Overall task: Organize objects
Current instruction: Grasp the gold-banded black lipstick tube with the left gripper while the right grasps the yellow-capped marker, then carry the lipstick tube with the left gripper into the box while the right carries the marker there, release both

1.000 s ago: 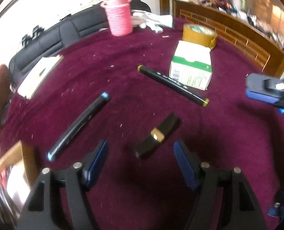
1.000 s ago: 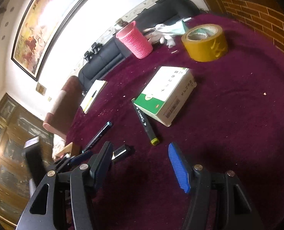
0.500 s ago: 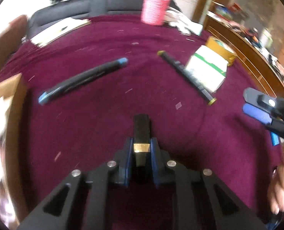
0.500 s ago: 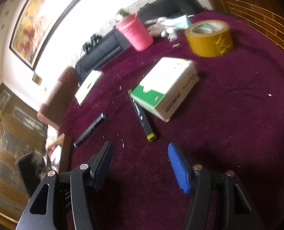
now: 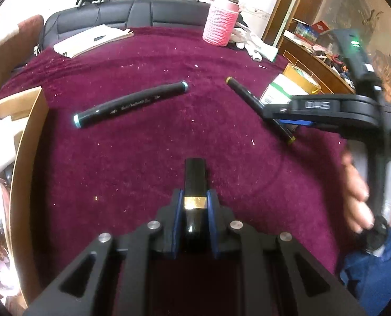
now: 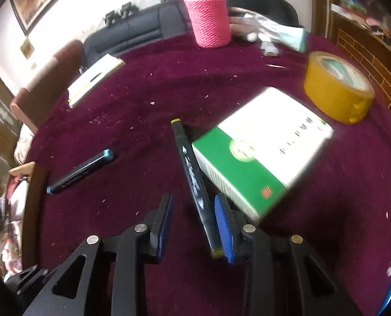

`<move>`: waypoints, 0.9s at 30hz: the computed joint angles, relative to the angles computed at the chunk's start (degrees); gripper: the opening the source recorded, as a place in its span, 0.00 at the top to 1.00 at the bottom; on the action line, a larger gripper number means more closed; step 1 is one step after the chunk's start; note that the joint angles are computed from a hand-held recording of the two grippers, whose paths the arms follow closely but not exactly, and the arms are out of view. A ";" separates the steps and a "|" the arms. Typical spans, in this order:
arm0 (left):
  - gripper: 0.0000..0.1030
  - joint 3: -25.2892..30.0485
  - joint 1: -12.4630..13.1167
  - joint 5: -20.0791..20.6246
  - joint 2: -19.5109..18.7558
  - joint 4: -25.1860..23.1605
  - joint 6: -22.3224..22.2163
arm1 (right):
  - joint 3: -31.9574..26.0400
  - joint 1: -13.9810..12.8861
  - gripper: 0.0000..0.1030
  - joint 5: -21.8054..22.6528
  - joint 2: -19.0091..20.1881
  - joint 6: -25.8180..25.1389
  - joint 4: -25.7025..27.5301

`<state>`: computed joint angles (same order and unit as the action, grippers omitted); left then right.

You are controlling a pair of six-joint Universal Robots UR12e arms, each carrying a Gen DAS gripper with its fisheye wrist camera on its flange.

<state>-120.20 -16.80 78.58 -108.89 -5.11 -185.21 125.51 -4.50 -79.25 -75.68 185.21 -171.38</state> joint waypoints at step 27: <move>0.84 -2.93 0.93 -4.89 2.77 3.52 -2.28 | 16.58 -4.01 0.84 16.52 -14.38 2.80 -1.00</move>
<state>-123.13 -15.88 73.68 -106.12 -1.59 -187.48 142.09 -8.51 -62.73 -90.06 188.02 -172.38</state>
